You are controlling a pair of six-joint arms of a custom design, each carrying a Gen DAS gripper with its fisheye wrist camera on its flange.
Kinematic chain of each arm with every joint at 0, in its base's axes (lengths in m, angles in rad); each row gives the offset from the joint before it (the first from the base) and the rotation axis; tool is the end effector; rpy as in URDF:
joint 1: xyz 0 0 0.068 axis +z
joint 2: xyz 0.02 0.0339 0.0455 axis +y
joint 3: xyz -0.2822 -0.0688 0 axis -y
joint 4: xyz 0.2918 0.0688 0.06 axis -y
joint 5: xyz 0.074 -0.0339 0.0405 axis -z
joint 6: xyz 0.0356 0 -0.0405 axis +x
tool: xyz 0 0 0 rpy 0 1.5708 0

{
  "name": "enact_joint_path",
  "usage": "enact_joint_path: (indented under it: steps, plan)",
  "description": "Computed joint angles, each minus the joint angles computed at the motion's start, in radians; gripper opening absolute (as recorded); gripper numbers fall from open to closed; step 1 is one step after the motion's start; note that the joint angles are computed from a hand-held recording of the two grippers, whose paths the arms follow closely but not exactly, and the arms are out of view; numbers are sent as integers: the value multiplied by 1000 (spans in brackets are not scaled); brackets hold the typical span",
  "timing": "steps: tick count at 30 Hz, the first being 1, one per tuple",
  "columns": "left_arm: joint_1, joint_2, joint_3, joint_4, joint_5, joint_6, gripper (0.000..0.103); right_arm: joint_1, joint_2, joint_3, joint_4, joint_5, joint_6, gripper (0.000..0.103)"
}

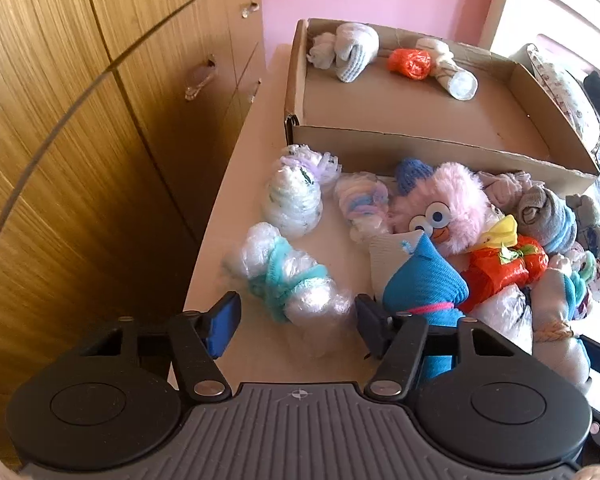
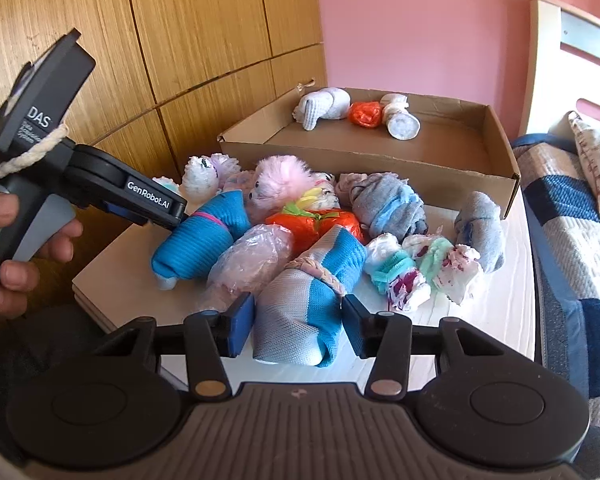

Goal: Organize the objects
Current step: 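Grasp the teal-ribbon plastic bundle left while right grasps the blue-white sock, then carry both held bundles over the cardboard box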

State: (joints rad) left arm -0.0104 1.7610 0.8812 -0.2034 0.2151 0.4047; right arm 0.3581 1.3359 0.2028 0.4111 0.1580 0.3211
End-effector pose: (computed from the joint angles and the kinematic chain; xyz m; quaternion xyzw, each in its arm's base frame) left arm 0.3564 -0.0113 0.1079 0.2242 0.9388 -0.0551 0.2557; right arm 0.2026 0.0699 0.0769 0.0157 0.9089 0.0689 0.4110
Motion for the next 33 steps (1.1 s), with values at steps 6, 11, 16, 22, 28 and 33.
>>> enact_joint_path:
  steps: [6, 11, 16, 22, 28, 33]
  plan:
    - [-2, 22, 6, 13, -8, 3, 65, -6, 20, 9, 0, 17, 15, 54]
    - [1, 35, 12, 24, 8, 7, 63, -17, 75, 25, 31, 13, 15, 63]
    - [-1, 28, -1, 43, 26, 39, 50, -44, 135, 48, 37, -33, 27, 46]
    - [-5, 5, -25, 69, 1, 49, 48, -49, 94, 30, 23, -39, 35, 45]
    - [-19, -65, -31, 24, -61, 25, 48, -78, 4, 10, -19, -79, 44, 45]
    - [-27, -147, -36, -40, -36, 22, 48, -78, -196, -24, -143, -72, 59, 45]
